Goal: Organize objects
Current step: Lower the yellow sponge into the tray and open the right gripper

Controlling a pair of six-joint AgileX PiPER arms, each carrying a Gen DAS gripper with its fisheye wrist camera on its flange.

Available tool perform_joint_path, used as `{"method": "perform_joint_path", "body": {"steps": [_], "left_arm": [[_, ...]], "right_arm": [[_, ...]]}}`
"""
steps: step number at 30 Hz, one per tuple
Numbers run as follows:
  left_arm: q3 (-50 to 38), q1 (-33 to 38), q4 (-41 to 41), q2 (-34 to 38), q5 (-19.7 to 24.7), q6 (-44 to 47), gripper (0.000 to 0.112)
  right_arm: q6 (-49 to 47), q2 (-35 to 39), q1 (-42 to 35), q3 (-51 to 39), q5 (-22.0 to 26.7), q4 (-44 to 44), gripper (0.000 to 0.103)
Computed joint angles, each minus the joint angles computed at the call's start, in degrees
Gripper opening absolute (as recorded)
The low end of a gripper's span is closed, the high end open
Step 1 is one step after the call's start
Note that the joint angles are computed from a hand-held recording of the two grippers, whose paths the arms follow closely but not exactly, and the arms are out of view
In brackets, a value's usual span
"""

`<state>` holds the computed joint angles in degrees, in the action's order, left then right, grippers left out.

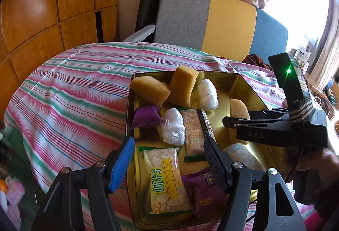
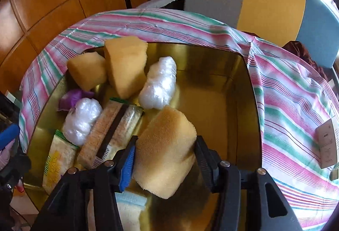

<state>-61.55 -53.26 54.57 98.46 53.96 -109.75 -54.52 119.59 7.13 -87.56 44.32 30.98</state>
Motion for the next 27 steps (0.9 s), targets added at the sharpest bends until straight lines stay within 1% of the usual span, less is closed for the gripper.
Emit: {"method": "perform_joint_path", "body": {"steps": [3,6,7,12,19,25,27], "left_arm": [[-0.08,-0.12,0.00,0.10,0.09,-0.13,0.069],[-0.04,-0.30,0.11,0.06,0.24,-0.27,0.069],[-0.11,-0.46,0.11,0.08,0.44,-0.29,0.070],[-0.57,-0.96,-0.21,0.28,1.02,-0.19,0.070],[-1.43,-1.58,-0.53,0.58,1.89,0.28,0.070],[-2.34,-2.07,-0.89,0.97,2.81,0.83,0.070],[-2.64,-2.27,-1.01,1.05,3.10,1.06,0.070]], "right_arm": [[-0.96,-0.47,-0.77,0.61,0.53,1.81,0.058],[-0.92,-0.85,-1.22,-0.01,2.24,3.39,0.061],[-0.60,-0.87,-1.20,-0.75,3.04,3.76,0.064],[-2.38,-2.54,-2.32,0.48,3.96,6.78,0.064],[-4.12,-4.38,-3.63,1.78,5.18,8.76,0.064],[-6.82,-6.79,-6.75,4.22,6.29,10.48,0.064],[-7.35,-7.81,-7.89,5.09,6.00,9.99,0.064]]}}
